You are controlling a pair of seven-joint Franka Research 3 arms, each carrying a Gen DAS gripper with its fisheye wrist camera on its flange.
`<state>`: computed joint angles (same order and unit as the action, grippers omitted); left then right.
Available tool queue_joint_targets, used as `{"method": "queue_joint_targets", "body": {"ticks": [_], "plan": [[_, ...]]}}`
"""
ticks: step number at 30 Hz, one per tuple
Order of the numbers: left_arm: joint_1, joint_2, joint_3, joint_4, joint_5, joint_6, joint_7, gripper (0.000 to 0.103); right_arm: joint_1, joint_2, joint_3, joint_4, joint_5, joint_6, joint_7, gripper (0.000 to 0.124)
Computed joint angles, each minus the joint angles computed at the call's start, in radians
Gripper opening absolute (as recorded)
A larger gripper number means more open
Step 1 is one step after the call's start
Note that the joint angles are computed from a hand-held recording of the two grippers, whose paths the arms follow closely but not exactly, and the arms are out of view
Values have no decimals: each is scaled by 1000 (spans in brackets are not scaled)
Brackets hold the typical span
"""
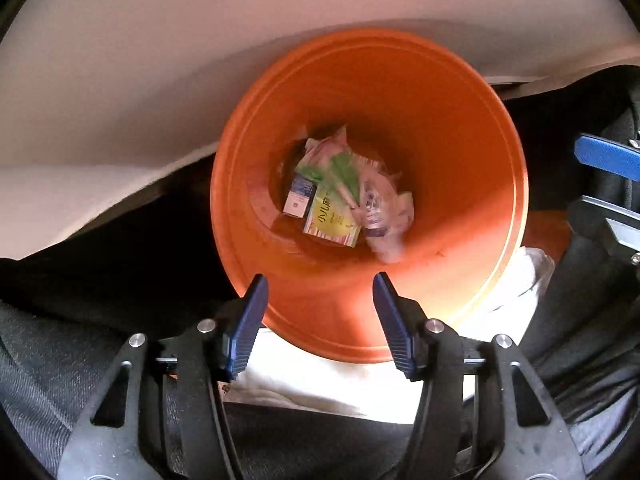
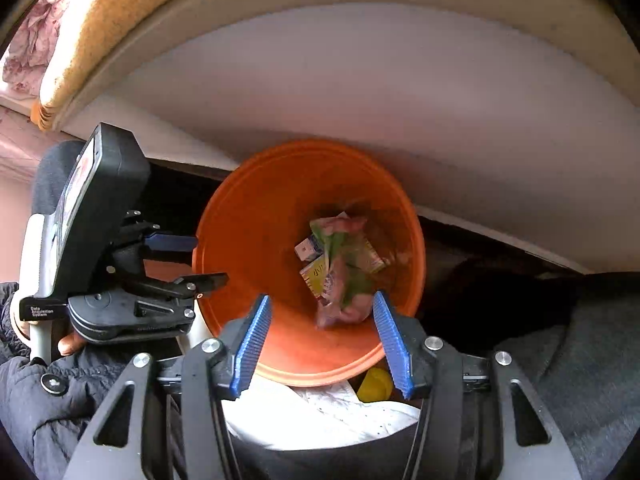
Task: Collect trash
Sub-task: 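Open both tools to drop the wrappers into the bucket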
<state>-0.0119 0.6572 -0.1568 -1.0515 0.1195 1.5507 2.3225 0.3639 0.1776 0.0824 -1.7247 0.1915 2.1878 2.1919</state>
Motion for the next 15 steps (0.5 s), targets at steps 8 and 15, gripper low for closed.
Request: {"method": "queue_joint_targets", "body": {"ticks": [8,15], "plan": [[28,-36,-18,-11,-54,-13,28,54,4,-70,0,-34,-65,-9,23,54],[92,-163,-34,-123,-165,60,133,63,4,-126,10,-13,-151,-41,26,58]]}}
